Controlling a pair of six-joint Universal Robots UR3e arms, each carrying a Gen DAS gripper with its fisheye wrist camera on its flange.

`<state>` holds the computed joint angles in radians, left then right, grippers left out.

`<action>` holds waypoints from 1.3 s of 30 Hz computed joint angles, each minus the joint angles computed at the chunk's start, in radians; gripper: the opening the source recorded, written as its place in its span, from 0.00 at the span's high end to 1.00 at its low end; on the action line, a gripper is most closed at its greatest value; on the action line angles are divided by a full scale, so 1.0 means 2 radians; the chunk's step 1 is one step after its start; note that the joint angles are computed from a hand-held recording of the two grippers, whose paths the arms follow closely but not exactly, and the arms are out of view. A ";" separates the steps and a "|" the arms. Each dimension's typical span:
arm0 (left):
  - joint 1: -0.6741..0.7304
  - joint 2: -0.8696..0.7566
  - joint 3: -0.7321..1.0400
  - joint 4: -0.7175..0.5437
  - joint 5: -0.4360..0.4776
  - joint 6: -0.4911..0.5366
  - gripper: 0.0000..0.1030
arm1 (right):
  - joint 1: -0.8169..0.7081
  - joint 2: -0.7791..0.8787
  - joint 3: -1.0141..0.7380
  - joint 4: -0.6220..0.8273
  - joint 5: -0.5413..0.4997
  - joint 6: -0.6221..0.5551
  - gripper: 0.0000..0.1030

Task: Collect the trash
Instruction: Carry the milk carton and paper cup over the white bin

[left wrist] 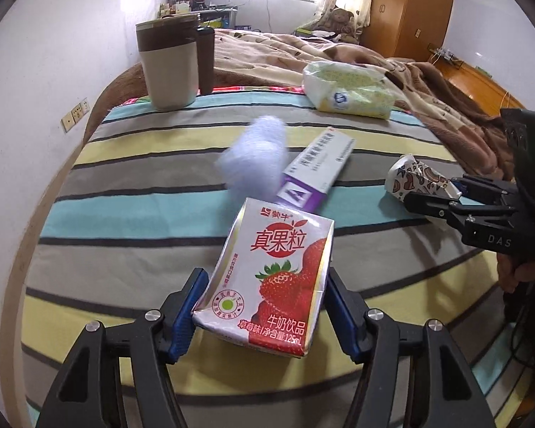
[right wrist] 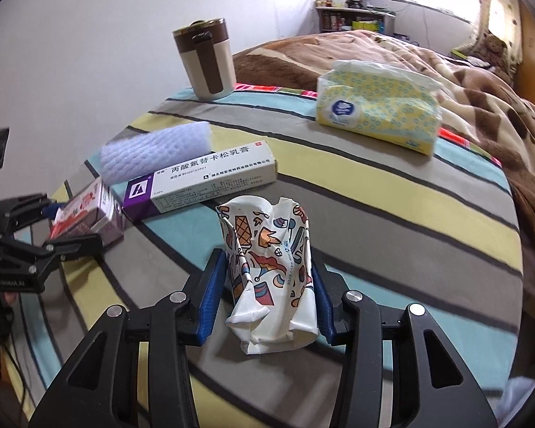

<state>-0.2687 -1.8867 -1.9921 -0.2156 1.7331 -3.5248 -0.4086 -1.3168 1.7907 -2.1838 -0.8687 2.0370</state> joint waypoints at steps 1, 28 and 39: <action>-0.009 0.003 0.001 -0.002 0.006 -0.008 0.37 | -0.008 -0.008 0.005 0.009 0.005 -0.004 0.55; -0.219 -0.098 0.287 -0.140 0.130 -0.087 0.37 | -0.256 -0.173 0.054 0.250 0.096 -0.168 0.55; -0.269 -0.218 0.508 -0.225 0.137 -0.072 0.37 | -0.346 -0.178 0.041 0.275 0.111 -0.184 0.55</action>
<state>-0.8061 -2.3220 -0.9754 -0.6647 2.0068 -3.6682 -1.1014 -1.6733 1.8718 -1.6333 -0.6472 1.6685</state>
